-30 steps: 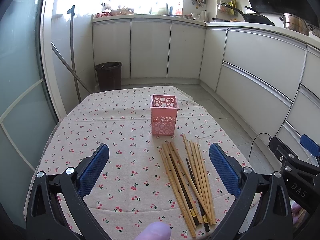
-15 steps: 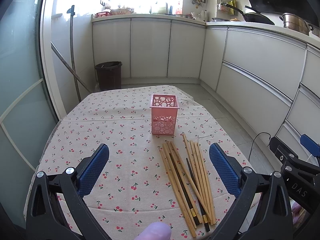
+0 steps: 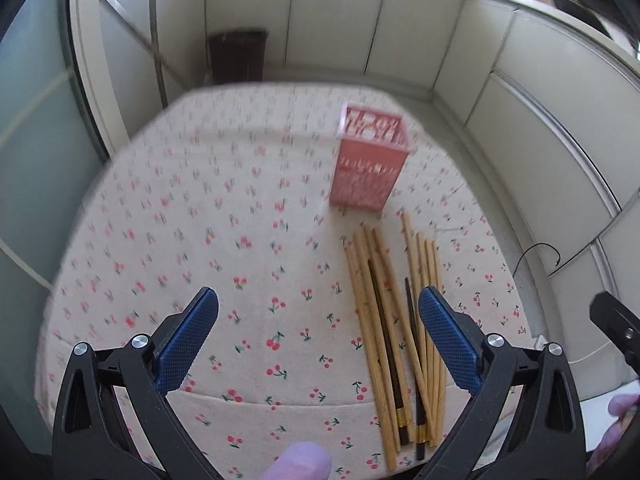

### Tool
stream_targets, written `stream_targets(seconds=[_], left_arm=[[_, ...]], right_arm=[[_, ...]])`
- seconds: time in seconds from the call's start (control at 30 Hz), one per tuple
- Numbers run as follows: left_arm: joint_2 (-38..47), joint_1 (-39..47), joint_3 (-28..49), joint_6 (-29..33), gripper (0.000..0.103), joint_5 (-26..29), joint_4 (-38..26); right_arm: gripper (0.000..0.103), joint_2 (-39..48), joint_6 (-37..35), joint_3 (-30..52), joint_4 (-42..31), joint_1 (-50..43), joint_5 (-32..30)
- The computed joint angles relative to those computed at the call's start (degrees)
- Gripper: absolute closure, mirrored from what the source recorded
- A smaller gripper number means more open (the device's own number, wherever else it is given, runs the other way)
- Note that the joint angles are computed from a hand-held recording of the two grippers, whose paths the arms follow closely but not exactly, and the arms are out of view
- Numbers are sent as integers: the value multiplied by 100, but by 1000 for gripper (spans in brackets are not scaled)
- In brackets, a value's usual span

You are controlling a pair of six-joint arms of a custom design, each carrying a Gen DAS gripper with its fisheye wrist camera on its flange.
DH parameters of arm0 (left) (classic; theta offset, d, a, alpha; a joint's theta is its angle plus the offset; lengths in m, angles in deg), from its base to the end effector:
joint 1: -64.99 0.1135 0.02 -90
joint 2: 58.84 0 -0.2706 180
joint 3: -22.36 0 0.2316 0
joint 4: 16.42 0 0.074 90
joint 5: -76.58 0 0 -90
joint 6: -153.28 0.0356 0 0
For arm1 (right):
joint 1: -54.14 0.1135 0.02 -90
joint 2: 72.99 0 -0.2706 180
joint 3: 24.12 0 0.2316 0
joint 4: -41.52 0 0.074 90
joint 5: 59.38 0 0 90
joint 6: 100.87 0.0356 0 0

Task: Organize utensils
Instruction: 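Lower the left gripper onto the wooden chopsticks and grasp one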

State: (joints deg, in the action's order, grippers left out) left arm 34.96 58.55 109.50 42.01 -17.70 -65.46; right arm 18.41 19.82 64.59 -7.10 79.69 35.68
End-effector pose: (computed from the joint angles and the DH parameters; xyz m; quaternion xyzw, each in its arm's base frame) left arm 0.3279 -0.0343 0.2662 -0.1341 0.9455 -0.0359 0.2946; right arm 0.2958 0.1379 0.2877 0.0569 0.9410 0.1192 0.3115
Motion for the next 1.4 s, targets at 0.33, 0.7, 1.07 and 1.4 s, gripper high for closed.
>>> stream_targets(seconds=[0.33, 0.7, 1.07, 1.4], left_arm=[[2487, 534, 2704, -381, 7, 969, -2065], [3513, 279, 3743, -753, 26, 664, -2563], [4131, 154, 4870, -697, 36, 409, -3142], [4352, -553, 5218, -563, 72, -202, -2958]], right_arm=[[7, 2412, 719, 2389, -1399, -1398, -3054], [7, 3228, 853, 2847, -1658, -1619, -3340], [7, 3614, 541, 3462, -2144, -1392, -2601], [7, 4277, 736, 4427, -2675, -1121, -1841]])
